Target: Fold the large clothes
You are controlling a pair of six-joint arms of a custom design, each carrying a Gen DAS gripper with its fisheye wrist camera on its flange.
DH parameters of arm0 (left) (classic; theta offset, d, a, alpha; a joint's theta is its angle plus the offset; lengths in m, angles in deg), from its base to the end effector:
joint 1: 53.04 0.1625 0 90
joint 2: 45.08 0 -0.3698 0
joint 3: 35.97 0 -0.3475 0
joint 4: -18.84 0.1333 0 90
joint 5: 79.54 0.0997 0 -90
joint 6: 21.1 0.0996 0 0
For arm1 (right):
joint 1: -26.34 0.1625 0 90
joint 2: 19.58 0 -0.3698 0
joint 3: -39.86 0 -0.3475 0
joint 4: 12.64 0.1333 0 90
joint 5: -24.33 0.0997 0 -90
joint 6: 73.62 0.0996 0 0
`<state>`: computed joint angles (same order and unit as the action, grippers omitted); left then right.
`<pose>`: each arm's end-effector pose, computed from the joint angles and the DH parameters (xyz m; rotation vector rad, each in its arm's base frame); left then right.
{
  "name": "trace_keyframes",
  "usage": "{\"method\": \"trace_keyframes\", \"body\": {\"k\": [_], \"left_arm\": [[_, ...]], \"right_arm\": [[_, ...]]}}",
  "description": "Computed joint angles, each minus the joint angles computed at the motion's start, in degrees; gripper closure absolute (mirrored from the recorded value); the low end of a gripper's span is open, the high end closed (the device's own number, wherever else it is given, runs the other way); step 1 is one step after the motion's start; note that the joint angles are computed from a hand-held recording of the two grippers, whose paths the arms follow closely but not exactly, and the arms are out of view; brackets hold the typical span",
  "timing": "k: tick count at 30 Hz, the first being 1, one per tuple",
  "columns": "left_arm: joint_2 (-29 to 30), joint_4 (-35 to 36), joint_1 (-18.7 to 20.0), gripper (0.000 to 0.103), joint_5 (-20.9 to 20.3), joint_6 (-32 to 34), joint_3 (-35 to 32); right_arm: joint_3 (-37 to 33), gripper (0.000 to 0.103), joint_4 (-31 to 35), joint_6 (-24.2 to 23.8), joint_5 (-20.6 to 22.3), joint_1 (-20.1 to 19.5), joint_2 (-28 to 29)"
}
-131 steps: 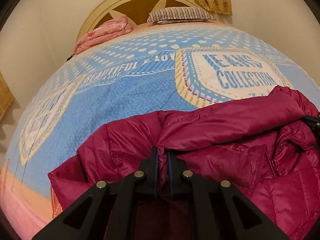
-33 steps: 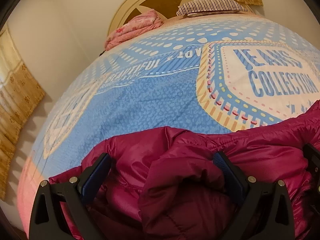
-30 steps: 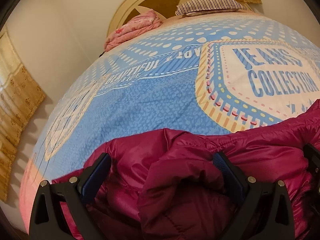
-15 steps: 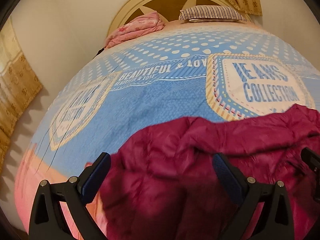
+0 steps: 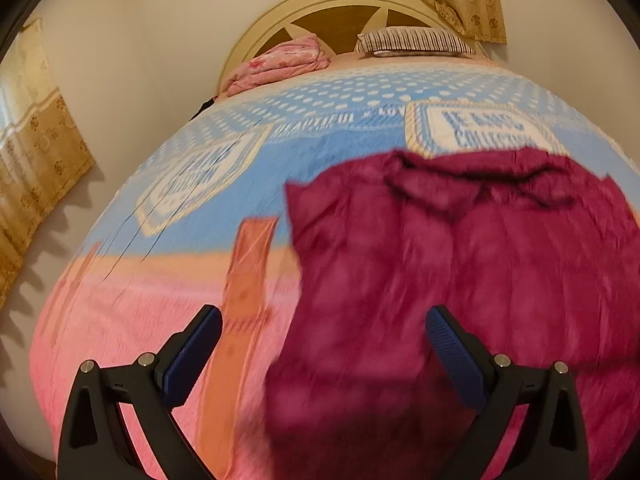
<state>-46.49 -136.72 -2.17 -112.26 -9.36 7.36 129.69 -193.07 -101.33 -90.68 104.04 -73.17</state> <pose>-0.2993 -0.7119 -0.0699 0.7047 2.0565 -0.7184 -0.0454 -0.6362 0.2827 0.0491 -2.2837 0.9189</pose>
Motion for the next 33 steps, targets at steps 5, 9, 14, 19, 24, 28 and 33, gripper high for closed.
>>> {"method": "trace_keyframes", "body": {"k": [5, 9, 14, 19, 24, 28, 33], "left_arm": [[-8.3, -7.3, -0.7, 0.001, 0.5, -3.3, 17.7], [-14.6, -9.1, -1.1, 0.001, -0.7, -8.9, 29.3], [-18.7, -12.3, -2.2, 0.001, -0.5, -11.7, 38.4], [-23.4, -16.1, -3.4, 0.001, -1.6, -13.4, 48.6], [-26.8, -19.7, -4.6, 0.001, -1.3, -13.8, 57.1], [-29.6, -21.6, -4.9, 0.001, -0.9, -14.5, 62.7], [-33.6, -23.3, -4.9, 0.001, -2.3, -16.3, 69.7]], "right_arm": [[10.8, 0.008, -6.9, -0.4, -0.2, -1.1, -5.1], [18.1, 0.008, -11.6, -1.0, -0.6, -1.7, -7.9], [25.7, 0.008, -17.0, -2.6, -1.2, -2.9, -10.2], [33.2, 0.008, -22.1, -1.1, 0.1, -4.8, -13.8], [39.5, 0.008, -26.3, 0.6, 1.5, -6.7, -16.7], [43.8, 0.008, -29.7, 0.9, 2.5, -7.7, -18.1], [48.7, 0.008, -32.7, 0.5, 4.1, -9.2, -20.0]]}}
